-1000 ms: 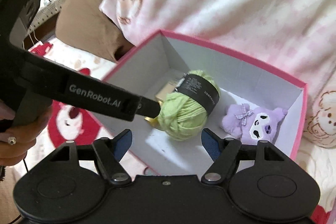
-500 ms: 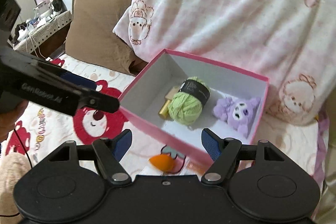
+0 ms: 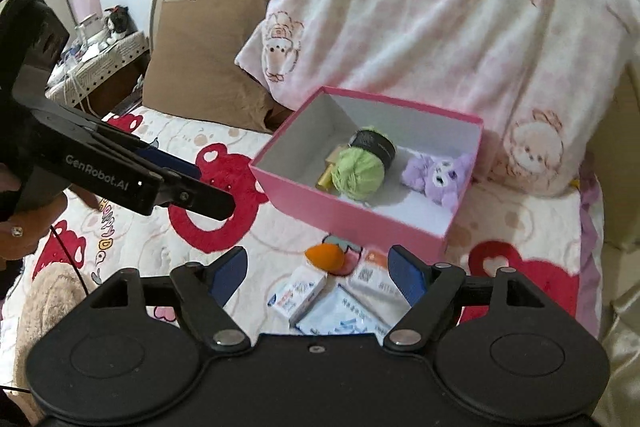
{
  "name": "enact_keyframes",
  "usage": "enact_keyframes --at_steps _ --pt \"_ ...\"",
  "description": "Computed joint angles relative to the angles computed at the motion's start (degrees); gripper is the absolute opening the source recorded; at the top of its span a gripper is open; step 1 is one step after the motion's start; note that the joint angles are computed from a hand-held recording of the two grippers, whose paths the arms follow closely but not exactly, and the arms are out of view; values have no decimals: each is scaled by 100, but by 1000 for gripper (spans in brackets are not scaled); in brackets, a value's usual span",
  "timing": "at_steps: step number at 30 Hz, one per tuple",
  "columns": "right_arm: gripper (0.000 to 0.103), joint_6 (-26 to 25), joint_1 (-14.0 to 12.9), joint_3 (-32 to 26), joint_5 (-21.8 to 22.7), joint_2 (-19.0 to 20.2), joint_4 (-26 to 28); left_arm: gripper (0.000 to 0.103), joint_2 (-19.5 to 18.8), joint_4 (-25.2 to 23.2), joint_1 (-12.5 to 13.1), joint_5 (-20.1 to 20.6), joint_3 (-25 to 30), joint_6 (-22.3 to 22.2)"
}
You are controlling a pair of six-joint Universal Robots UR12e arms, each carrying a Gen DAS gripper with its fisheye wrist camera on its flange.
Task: Organize objects
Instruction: 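Lower the left tool and close it on the blue-and-white wipes pack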
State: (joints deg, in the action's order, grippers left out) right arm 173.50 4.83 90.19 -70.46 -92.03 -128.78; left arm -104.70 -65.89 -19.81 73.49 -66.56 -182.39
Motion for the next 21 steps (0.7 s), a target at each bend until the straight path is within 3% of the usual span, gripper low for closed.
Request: enact_keyframes --at_steps 5,11,15,21 --pt "81 347 38 525 -306 -192 -424 67 56 194 -46 -335 -370 138" --pt "81 955 44 1063 -585 -285 -1073 65 39 810 -124 -456 -797 226" --pt "81 1287 86 1231 -835 -204 -1222 60 -4 1074 -123 -531 -1015 15" --pt "81 1751 64 1436 -805 -56 -1335 53 -76 1642 -99 -694 -1344 -295"
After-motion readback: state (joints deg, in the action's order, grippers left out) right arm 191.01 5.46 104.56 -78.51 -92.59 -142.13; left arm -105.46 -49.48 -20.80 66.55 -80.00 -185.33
